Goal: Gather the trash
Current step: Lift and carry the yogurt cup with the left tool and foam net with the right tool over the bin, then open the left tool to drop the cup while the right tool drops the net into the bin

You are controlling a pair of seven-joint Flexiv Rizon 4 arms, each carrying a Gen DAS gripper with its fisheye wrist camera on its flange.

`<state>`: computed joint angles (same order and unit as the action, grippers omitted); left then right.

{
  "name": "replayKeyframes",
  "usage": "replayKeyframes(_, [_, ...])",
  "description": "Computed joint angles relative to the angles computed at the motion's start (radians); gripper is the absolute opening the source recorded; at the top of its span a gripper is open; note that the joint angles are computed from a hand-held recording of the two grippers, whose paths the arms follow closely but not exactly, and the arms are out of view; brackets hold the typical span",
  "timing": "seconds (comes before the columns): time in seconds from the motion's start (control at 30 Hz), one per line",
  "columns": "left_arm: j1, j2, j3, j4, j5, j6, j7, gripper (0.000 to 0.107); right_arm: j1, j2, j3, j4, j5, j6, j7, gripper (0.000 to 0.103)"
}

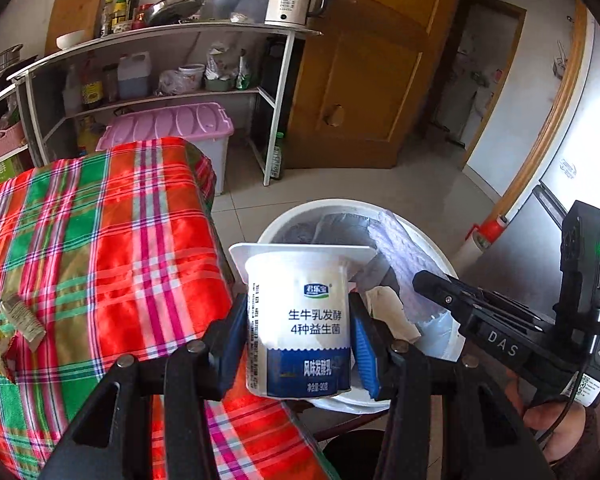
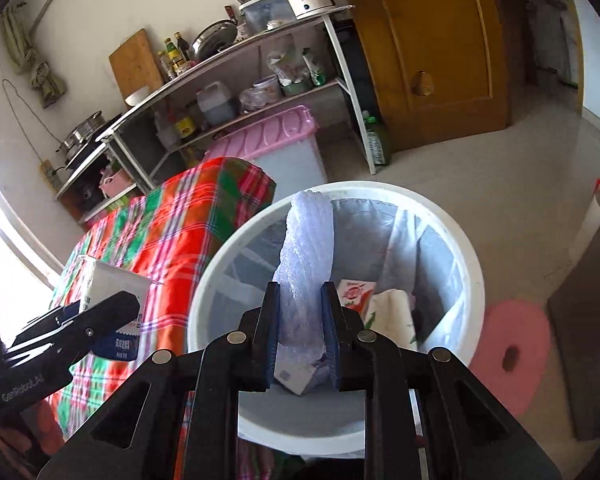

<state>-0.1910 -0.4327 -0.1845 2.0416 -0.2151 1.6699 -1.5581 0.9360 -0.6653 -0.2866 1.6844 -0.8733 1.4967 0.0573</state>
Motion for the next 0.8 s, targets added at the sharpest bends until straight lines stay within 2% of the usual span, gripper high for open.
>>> replayKeyframes(0.2, [-0.07,-0.045,0.053,-0.074,0.008,-0.053,-0.008,0.05,-0.052,0.004,0.056,0.01,0.027,-0.05,-0.043,0.021])
replayKeyframes(0.5, [-0.075,-0.072,0.051,-0.108,0.0,-0.092,-0.019,0.051,-0.118,-0.008,0.142,-0.011,0.072,-0.13,-0.126,0.023])
replayKeyframes(0.6, [-0.093,-0.075,0.078,-0.114,0.005,-0.106,-0.033,0.06,-0.119,-0.007,0.142,-0.011,0.073,-0.138,-0.124,0.029])
replayKeyframes(0.7, [-0.028,-0.069,0.002,-0.087,-0.017,-0.082,-0.011,0.061,-0.113,-0.004,0.132,-0.005,0.066,-0.132,-0.103,0.045])
replayKeyframes(0.8, [-0.044,-0.057,0.026,-0.076,-0.009,-0.075,-0.016,0.062,-0.104,0.001,0.119,0.002,0.05,-0.124,-0.08,0.045])
